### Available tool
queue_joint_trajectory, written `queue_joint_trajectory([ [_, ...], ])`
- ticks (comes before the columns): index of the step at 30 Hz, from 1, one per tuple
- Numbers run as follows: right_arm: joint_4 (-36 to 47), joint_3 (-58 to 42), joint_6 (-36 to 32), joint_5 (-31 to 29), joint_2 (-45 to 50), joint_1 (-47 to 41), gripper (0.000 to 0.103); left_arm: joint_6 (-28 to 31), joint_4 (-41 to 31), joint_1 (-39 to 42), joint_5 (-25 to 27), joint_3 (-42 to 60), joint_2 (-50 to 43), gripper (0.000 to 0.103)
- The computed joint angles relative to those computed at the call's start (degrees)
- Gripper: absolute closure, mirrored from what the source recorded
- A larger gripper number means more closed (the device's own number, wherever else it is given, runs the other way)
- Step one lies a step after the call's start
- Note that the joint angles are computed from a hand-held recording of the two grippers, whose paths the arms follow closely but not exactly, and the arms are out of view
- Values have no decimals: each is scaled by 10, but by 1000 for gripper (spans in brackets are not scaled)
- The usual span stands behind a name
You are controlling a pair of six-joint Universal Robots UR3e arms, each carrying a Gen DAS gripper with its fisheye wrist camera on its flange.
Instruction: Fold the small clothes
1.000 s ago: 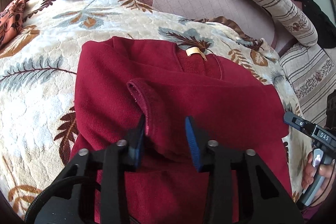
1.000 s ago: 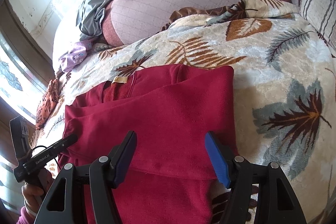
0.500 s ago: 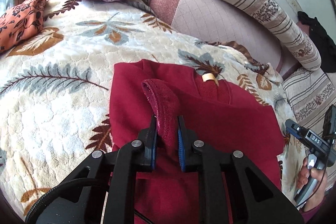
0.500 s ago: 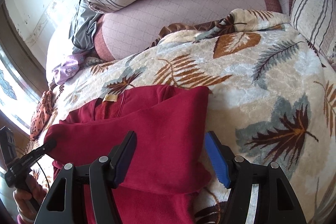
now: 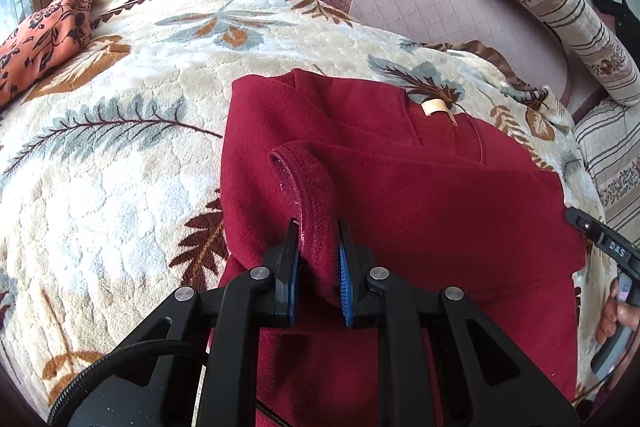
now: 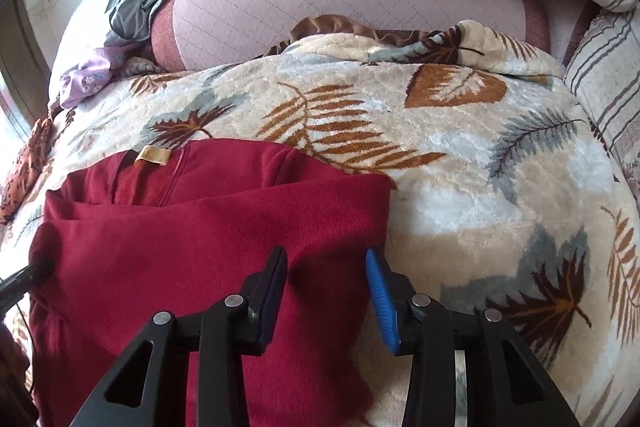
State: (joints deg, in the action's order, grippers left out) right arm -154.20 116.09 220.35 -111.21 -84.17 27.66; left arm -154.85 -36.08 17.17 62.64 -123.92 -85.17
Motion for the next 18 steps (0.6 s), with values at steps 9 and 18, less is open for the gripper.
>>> queue_joint_trajectory([
  [9, -15, 61, 60, 4, -3, 55, 60, -3, 54, -17, 29, -24, 4, 85],
  [18, 78, 55, 137, -22, -72, 117, 52, 17, 7, 11, 14, -37, 51, 74],
])
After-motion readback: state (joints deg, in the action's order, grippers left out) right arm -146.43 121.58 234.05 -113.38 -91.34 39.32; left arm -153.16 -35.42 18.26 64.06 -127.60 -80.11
